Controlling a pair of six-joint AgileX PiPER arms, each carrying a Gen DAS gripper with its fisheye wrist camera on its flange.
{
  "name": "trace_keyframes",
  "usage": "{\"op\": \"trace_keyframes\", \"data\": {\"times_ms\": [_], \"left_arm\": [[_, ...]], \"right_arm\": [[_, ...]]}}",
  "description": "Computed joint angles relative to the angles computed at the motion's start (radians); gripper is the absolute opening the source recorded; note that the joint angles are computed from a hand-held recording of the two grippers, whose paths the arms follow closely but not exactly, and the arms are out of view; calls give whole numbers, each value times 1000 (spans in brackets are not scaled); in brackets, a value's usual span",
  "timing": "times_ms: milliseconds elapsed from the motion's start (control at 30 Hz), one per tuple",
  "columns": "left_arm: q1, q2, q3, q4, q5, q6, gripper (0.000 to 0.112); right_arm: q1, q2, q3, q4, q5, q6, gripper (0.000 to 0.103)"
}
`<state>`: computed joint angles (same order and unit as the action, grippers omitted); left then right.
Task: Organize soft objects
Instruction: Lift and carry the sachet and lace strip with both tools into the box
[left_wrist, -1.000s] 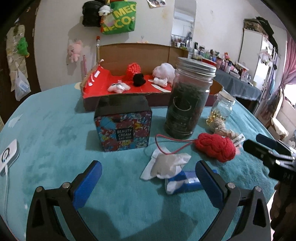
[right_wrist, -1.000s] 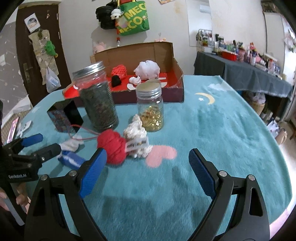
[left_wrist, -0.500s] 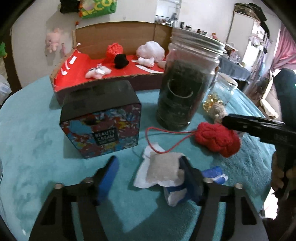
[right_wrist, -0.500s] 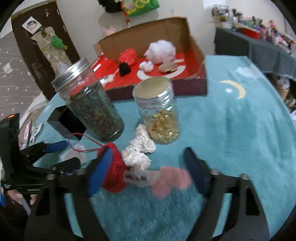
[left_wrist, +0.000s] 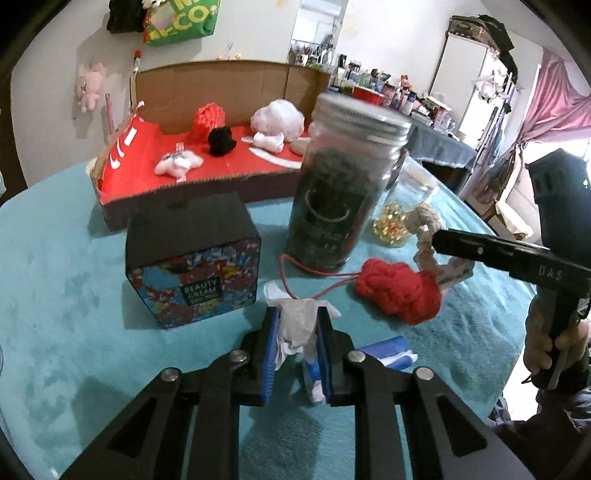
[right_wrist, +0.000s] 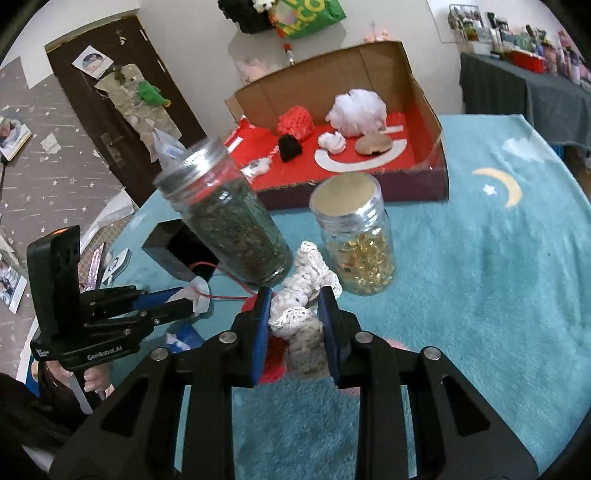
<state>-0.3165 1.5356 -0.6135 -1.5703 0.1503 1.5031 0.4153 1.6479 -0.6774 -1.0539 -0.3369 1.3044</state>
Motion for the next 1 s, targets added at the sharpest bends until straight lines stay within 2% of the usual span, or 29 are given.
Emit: {"op": "trace_keyframes", "data": {"times_ms": [267, 733, 1000], "left_arm": [[-3, -18, -2, 8, 3, 0, 20], [12, -101, 17, 57, 25, -39, 20], [10, -114, 11, 130, 21, -114, 20]], "right_arm": [[50, -42, 17, 89, 43, -89, 25], [58, -98, 43, 112, 27, -111, 25], [53, -110, 42, 63, 13, -60, 25]]}}
